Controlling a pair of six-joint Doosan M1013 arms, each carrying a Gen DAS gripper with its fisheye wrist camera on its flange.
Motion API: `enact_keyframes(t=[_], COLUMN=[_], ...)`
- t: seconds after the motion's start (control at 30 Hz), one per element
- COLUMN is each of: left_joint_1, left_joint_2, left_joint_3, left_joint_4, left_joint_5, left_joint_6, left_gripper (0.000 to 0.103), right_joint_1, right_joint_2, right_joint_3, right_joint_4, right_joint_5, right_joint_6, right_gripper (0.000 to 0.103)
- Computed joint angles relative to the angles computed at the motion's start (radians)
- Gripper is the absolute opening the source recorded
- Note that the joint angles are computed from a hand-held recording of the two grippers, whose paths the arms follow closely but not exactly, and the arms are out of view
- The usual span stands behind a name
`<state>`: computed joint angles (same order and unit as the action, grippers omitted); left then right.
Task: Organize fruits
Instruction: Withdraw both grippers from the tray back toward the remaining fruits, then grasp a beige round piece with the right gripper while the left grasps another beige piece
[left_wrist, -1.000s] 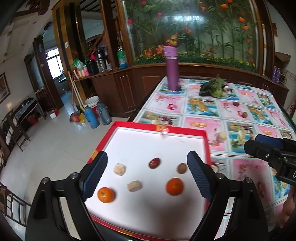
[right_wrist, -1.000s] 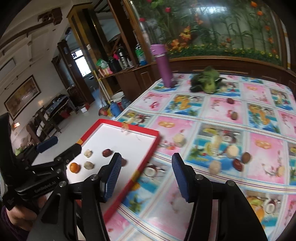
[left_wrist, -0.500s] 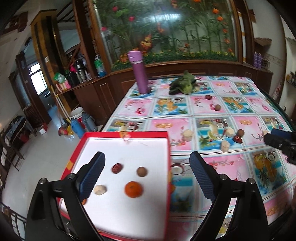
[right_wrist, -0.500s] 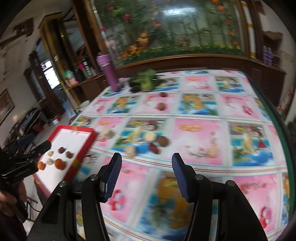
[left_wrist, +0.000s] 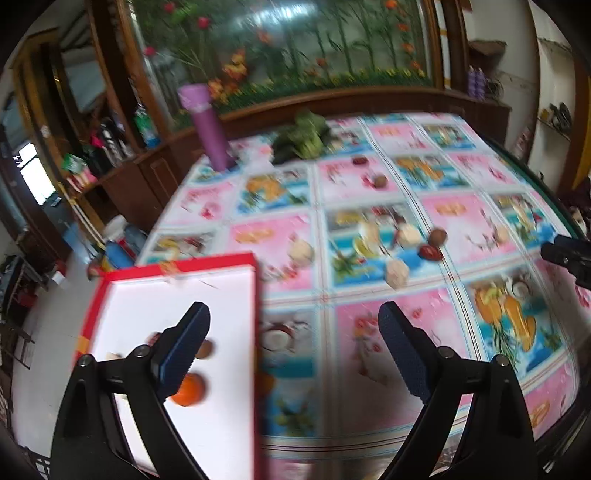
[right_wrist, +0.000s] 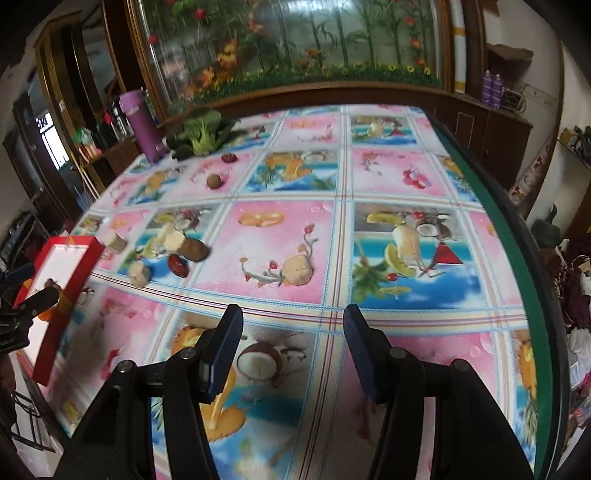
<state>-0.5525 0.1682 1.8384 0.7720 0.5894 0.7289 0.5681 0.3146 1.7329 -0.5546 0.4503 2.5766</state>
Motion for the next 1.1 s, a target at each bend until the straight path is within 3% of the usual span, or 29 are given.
enact_keyframes(t=[0.07, 0.23, 0.47, 0.7, 0.87, 1.1], left_joint_1=[0.007, 0.028, 0.052, 0.033, 0.047, 0.063], left_joint_2=[0.012, 0.038, 0.093, 0.167, 0.195, 0.203], left_joint_3=[-0.011, -0.042, -0.105, -0.164, -0.181, -0.180], left_joint_4=[-0.083, -0.201, -0.433, -0.444, -0.521, -0.633], left_joint_5=[-0.007, -0.006, -0.006, 0.000, -0.003, -0.040], left_joint_6=[0.084, 0.217, 0.433, 0.449, 0.516, 0.606], left_gripper=[0.093, 0.093, 0.093, 0.091, 0.071, 0.056], right_joint_1=[-0.005, -0.004, -0.012, -0.019, -0.014, -0.004], right_joint_2=[0.019, 0.078, 0.075, 0.079, 0.088, 0.097], right_joint_3=[-0.014, -0.086, -0.075, -0.077, -0.087, -0.097], right_joint_4=[0.004, -0.017, -0.016, 0.030, -0.008, -0.083], right_joint_5=[-0.006, 0.067, 0.042, 0.032, 0.051, 0.089], right_joint_6=[-0.008, 0.005, 0.030, -0.011, 0.015, 0.071], right_gripper=[0.056, 0.056, 0.056, 0.056, 0.049, 0.025])
